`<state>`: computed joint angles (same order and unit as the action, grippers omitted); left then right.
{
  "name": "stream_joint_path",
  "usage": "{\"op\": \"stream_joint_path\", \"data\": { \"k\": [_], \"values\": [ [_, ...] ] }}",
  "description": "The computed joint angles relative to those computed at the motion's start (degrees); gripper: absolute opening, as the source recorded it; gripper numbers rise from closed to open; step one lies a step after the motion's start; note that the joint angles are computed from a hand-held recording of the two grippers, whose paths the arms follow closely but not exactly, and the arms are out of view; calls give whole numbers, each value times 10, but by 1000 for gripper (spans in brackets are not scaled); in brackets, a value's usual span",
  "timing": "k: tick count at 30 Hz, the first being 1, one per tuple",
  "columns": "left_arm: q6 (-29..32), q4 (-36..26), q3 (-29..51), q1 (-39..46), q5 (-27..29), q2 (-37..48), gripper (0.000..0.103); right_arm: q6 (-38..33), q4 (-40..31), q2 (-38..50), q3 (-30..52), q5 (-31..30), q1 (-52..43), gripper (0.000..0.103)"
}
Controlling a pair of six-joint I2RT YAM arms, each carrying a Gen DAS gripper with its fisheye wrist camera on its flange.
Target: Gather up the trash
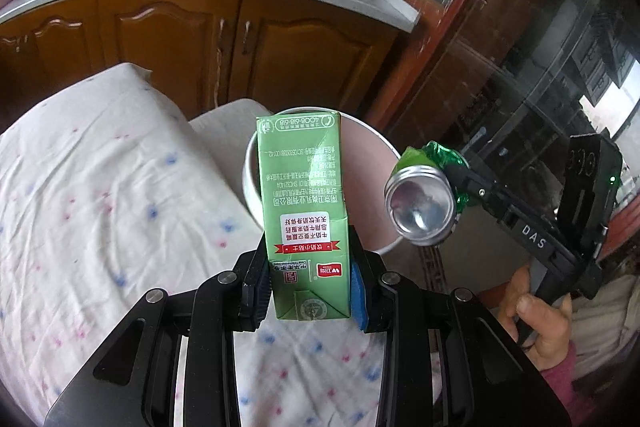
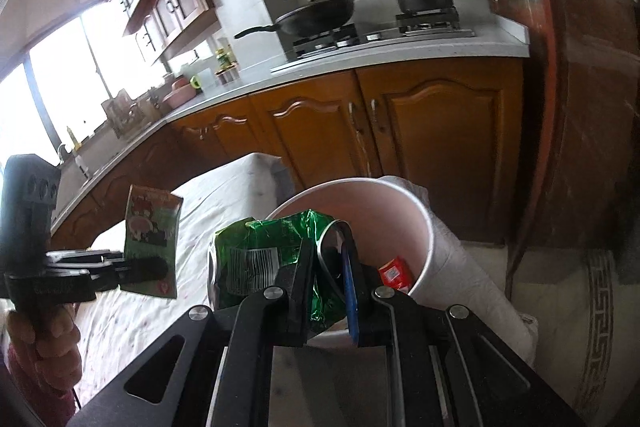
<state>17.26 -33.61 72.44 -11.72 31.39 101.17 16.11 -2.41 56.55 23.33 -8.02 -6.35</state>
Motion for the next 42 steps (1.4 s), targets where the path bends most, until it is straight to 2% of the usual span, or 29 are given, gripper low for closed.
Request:
{"op": "stream_joint_path", "data": {
  "k": [11, 30, 32, 35, 40, 42],
  "values": [
    [-15, -36, 112, -61, -49, 111, 30, -29, 34, 104, 43, -27, -54, 13],
    [-38, -92, 217, -98, -89, 205, 31, -74, 25, 231, 113, -26, -65, 14],
    [-43, -89, 216, -98, -88, 203, 32, -72, 25, 240, 118, -31, -68, 18],
    [-45, -85, 212, -98, -86, 199, 40, -70, 27, 242, 118, -44, -72, 25],
    [-47, -61, 183, -94, -85, 179, 42, -57, 42, 229, 104, -63, -84, 35],
    [-51, -54, 172, -91, -84, 172, 46, -52, 46, 224, 98, -67, -88, 39]
  ]
}}
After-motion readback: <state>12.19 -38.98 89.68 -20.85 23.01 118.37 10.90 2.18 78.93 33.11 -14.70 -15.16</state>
